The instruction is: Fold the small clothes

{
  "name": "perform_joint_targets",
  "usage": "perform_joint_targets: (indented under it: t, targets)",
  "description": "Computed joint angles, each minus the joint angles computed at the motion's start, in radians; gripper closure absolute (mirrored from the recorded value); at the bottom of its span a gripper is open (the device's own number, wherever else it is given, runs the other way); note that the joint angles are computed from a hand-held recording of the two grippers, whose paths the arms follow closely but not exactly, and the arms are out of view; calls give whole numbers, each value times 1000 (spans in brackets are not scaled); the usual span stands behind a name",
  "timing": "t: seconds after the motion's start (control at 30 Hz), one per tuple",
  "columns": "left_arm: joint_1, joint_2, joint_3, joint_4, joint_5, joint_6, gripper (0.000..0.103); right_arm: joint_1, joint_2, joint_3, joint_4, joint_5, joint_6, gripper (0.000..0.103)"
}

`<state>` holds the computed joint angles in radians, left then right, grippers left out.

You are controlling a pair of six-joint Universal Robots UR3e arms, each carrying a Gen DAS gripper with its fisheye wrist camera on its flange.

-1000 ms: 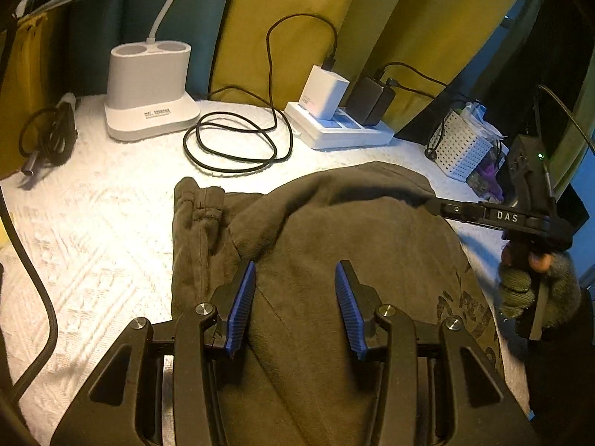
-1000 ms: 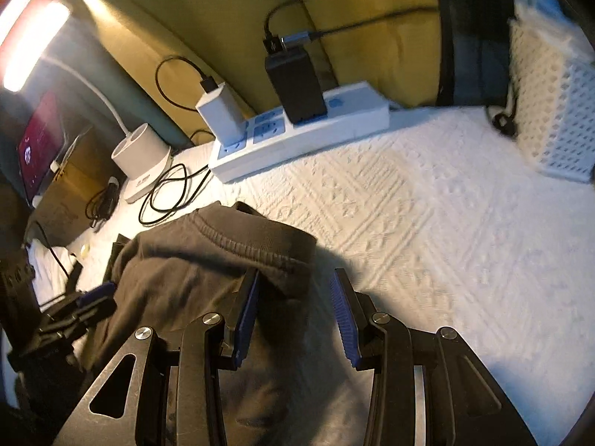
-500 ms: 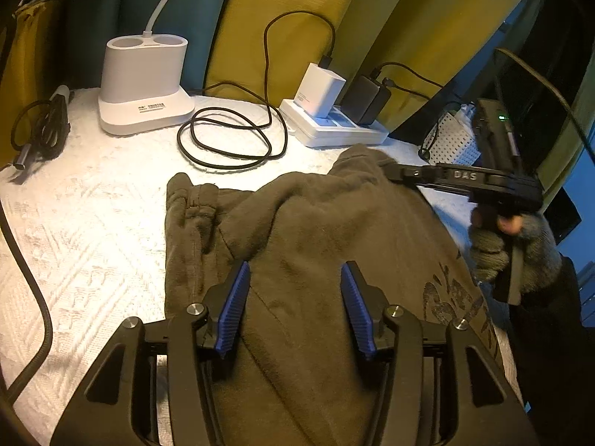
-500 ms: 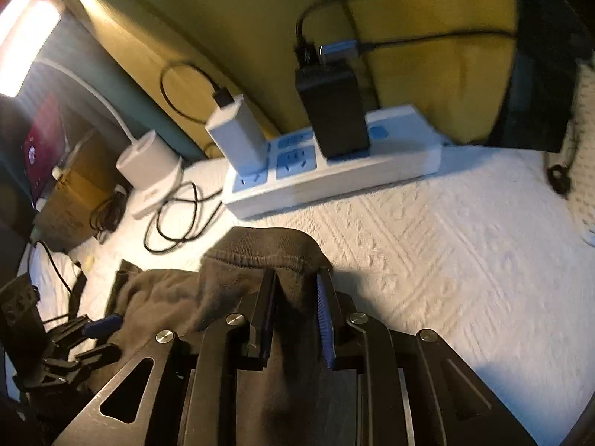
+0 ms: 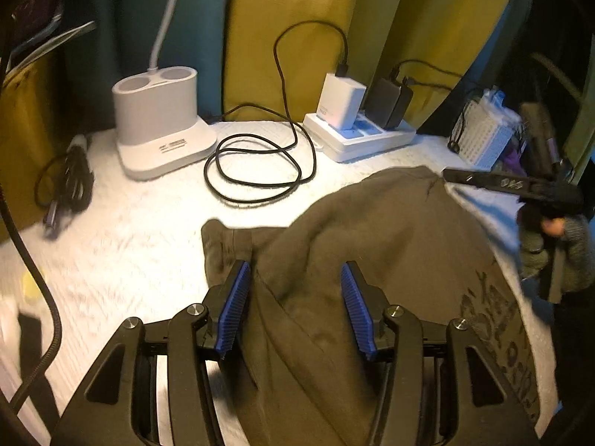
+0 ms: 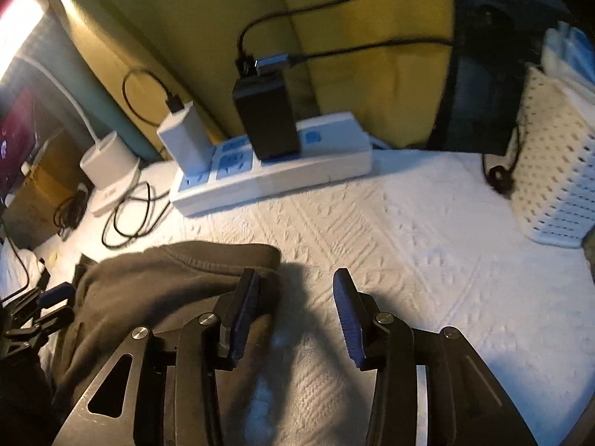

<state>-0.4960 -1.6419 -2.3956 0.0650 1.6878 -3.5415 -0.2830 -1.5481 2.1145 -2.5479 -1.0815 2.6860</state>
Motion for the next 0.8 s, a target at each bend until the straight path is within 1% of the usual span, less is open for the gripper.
perform_joint_targets:
  t: [0.1, 0.17, 0.2, 0.23, 0.27, 0.3, 0.37, 0.47, 0.5, 0.63, 0.7, 0.77, 0.8]
  targets:
    - [7, -53, 61, -36, 18, 40, 52, -4, -3, 8, -23, 8, -8, 59]
    - [20, -79, 69, -17, 7, 55, 52, 4, 17, 2, -24, 16, -19, 59]
    - [22, -94, 72, -4, 6, 66, 55, 10, 29, 2, -27, 19, -22, 59]
    - [19, -104, 75, 5, 15, 73, 82, 19, 47, -1, -34, 18, -21, 59]
    - [14, -111, 85, -10, 26, 79, 96, 37, 66, -2, -52, 6, -8, 59]
    - [12, -112, 78, 1, 28, 80, 97, 45, 76, -1, -61, 0, -6, 59]
    - [15, -110, 65, 24, 33, 74, 98, 61, 86, 5, -78, -10, -4, 59]
    - [6, -94, 52, 31, 90, 69, 98, 69, 75, 19, -94, -21, -5, 59]
    - [11, -92, 48, 33, 94, 64, 98, 69, 71, 21, -95, -22, -5, 59]
    - [43, -61, 28, 14, 62, 61, 97, 71, 38, 37, -101, -39, -3, 59]
    - [46, -26, 19, -15, 63, 46, 93, 67, 4, 53, -93, -43, -8, 59]
    - [66, 33, -16, -24, 31, 24, 92, 62, -35, 72, -82, -42, -13, 59]
    - [68, 71, -28, -49, 24, 10, 88, 54, -67, 89, -66, -34, -21, 59]
